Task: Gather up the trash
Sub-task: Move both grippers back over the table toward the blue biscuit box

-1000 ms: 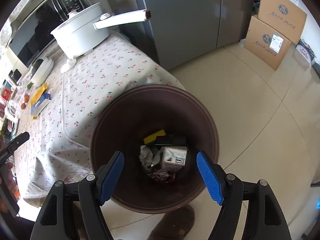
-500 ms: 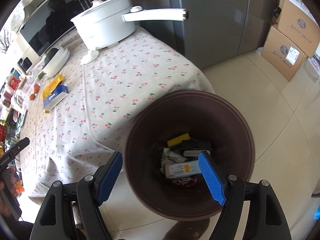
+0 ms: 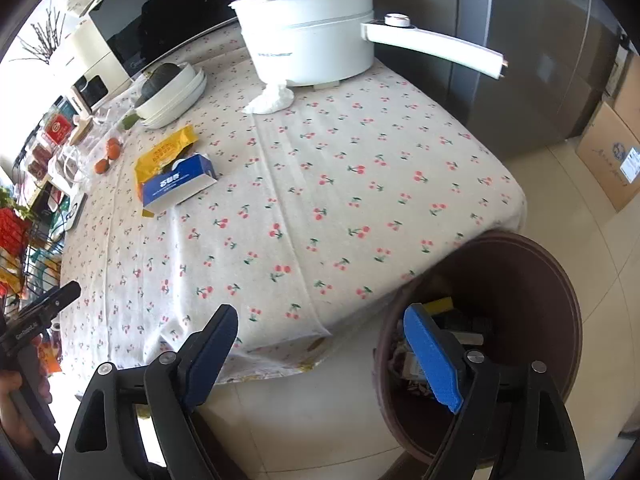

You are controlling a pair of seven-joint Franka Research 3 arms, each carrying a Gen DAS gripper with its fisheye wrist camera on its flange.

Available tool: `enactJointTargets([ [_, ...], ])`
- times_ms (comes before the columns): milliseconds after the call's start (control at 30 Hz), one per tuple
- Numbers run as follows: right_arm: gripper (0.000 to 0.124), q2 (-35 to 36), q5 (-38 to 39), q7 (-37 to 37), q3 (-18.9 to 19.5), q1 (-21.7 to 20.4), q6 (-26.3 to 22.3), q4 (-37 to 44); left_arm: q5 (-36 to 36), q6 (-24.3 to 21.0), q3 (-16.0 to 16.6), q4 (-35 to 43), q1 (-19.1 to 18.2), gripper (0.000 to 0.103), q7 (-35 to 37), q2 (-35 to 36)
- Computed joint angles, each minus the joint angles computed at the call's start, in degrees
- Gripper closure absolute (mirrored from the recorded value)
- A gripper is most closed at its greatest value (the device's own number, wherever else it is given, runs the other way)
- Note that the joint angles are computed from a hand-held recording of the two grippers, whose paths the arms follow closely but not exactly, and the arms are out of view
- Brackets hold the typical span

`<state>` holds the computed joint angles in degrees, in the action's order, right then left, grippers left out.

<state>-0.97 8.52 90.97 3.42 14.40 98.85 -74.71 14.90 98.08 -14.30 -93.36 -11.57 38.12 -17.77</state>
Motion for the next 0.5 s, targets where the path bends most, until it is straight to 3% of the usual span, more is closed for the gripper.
enactJointTargets([
  [300, 0.036, 8.56, -1.77, 3.11, 1.29, 3.67, -1.59, 8.11, -1.18, -0.57, 1.95, 2.25, 1.75, 0.001, -0.93, 4.32],
  [500, 0.036, 14.49, -4.19, 2.55, 0.96, 5.81, -2.90, 15.12, -2.90, 0.92, 3.52, 1.01, 3.72, 0.001, -6.11, 4.70],
])
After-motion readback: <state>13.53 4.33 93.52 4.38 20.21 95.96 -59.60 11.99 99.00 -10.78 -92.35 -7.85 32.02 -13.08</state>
